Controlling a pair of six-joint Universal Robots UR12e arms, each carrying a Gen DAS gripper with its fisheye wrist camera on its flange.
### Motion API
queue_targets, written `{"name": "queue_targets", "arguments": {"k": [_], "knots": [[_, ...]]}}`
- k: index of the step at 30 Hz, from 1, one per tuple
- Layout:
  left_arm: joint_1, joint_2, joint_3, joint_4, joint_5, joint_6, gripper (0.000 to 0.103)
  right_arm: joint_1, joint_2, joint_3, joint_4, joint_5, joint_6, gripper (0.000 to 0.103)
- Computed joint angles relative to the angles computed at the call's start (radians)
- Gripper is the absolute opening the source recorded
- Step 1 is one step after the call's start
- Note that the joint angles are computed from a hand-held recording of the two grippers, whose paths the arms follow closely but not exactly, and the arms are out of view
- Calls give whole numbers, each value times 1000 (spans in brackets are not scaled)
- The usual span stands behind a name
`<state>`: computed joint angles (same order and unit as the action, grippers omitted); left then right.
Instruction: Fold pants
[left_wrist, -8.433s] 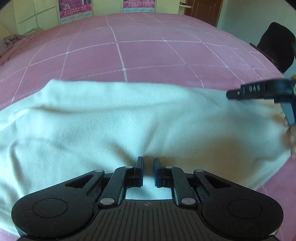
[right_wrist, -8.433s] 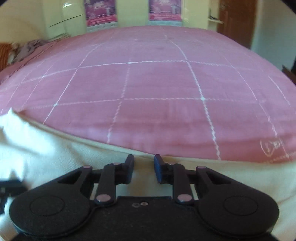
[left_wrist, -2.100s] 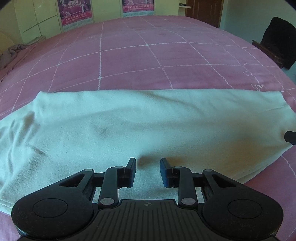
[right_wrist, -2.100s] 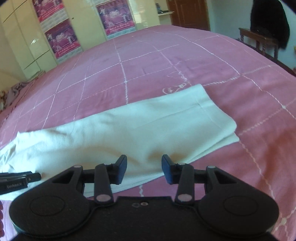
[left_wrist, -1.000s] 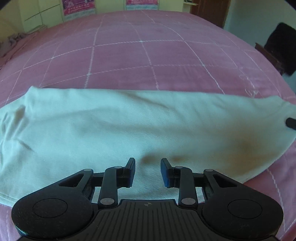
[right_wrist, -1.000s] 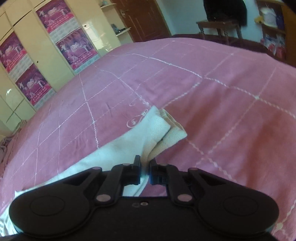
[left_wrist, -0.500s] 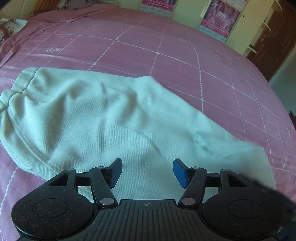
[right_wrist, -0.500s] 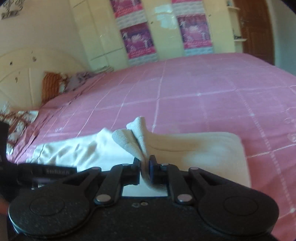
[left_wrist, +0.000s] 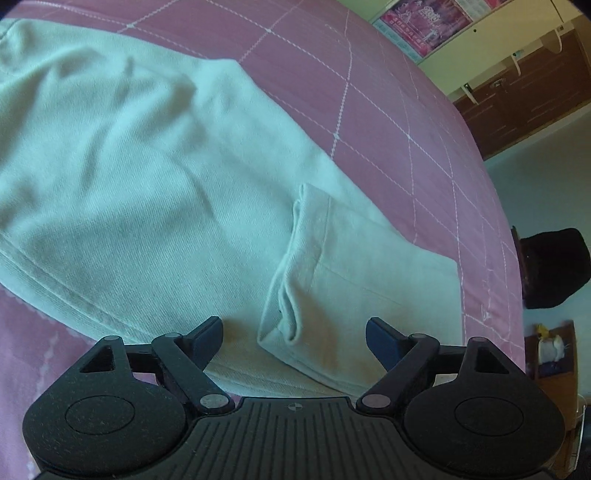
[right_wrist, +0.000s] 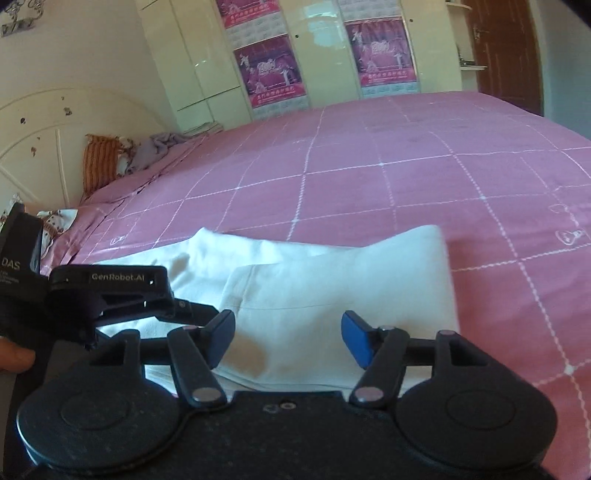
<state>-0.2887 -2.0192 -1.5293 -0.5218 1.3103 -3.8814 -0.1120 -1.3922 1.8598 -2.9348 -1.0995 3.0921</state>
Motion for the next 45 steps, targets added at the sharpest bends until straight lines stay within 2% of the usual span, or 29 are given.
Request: {"name": "queue_targets", "arguments": {"k": [1, 2, 5, 7, 9, 11, 13, 15, 16, 19, 21, 22, 23, 24, 27, 29, 30, 32, 35, 38, 40, 42, 45], "knots": [[-1, -5, -1, 8, -17, -11, 44, -13, -5, 9, -8, -3, 15, 64], [-5, -13, 6, -8, -26, -23, 36, -25, -9, 17, -15, -2, 31, 64], [-15, -27, 1, 33, -2, -73, 30, -46, 3, 23, -41, -19, 101, 64], [-29, -25, 4, 53, 52, -83, 24, -57, 5, 36, -73, -32, 145, 63], [-40, -14, 1, 128, 112, -54, 23, -59, 10, 37, -91, -79, 166, 58], [-35, 1, 2, 200, 128, -27, 23, -56, 19, 21, -82, -122, 164, 47], [-22, 20, -2, 240, 145, 17, 23, -53, 33, -3, -66, -141, 163, 33], [-13, 42, -20, 256, 181, 53, 23, -44, 45, -23, -51, -140, 139, 29], [-8, 50, -32, 241, 193, 71, 23, -36, 51, -30, -47, -136, 120, 29], [3, 54, -43, 82, 170, 160, 24, -9, 61, -43, -7, -126, 46, 28], [-4, 46, -50, -25, 212, 206, 25, 15, 73, -54, 48, -149, -9, 28], [-4, 48, -62, -22, 213, 210, 26, 31, 80, -68, 114, -184, -63, 27], [-3, 58, -89, 22, 213, 203, 27, 48, 88, -72, 148, -232, -115, 27], [-3, 65, -95, 24, 223, 194, 27, 51, 88, -66, 141, -242, -145, 26], [-13, 87, -108, 91, 303, 188, 27, 42, 77, -72, 182, -222, -147, 26], [-20, 90, -98, 141, 336, 232, 27, 35, 72, -77, 175, -199, -131, 28], [-22, 83, -82, 138, 335, 257, 27, 34, 72, -78, 156, -188, -121, 29], [-28, 57, -37, 100, 327, 309, 27, 41, 81, -95, 131, -182, -105, 29], [-40, 10, 30, 10, 308, 329, 28, 61, 109, -139, 137, -206, -89, 30], [-56, -34, 77, -91, 338, 360, 28, 75, 138, -176, 150, -238, -62, 32], [-66, -41, 61, -57, 366, 372, 28, 83, 155, -187, 154, -283, -69, 33], [-81, -46, 77, -86, 409, 386, 28, 89, 172, -198, 208, -310, -114, 34], [-81, -46, 78, -93, 404, 382, 28, 102, 175, -186, 179, -347, -158, 35]]}}
